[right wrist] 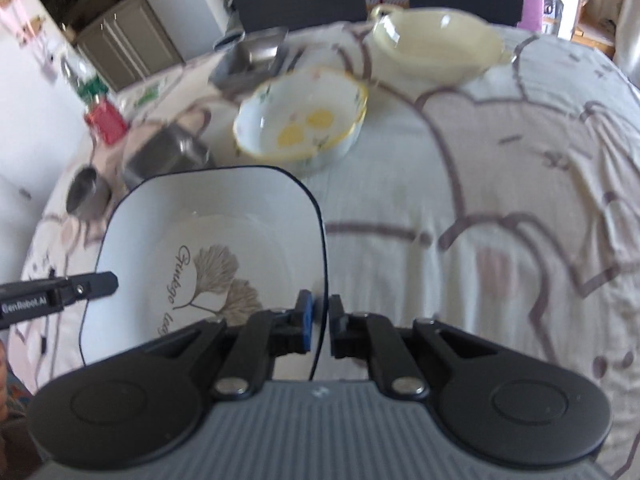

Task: Organize plates and bowls
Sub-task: 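Lift the plate with both grippers and carry it toward the steel trays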

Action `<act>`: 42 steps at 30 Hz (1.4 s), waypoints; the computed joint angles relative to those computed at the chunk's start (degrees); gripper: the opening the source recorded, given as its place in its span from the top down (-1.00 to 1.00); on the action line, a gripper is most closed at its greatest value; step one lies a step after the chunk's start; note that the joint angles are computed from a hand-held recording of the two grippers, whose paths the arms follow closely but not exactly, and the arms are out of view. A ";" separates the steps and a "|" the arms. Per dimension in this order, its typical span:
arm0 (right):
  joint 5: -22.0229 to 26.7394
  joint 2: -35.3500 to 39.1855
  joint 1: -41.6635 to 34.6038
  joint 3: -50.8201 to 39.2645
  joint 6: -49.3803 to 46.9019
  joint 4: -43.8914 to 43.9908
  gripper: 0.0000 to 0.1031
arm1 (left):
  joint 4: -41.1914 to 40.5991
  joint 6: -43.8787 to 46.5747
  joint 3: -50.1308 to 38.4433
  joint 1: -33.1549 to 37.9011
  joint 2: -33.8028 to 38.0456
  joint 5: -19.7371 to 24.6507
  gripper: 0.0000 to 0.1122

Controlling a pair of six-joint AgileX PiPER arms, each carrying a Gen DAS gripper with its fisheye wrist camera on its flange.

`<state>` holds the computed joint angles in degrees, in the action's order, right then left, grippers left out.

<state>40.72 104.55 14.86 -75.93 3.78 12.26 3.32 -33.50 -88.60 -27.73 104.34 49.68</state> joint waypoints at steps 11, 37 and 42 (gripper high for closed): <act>1.59 4.12 1.41 -2.70 4.92 -3.65 0.80 | -3.30 1.55 -2.41 2.81 4.38 1.96 0.87; 4.75 8.86 2.16 -7.89 5.14 -4.38 0.81 | -2.32 2.57 -5.92 3.47 8.23 5.13 0.82; 3.83 8.36 2.99 -6.75 4.93 -5.68 0.80 | -2.04 2.97 -6.07 3.41 8.33 5.21 0.82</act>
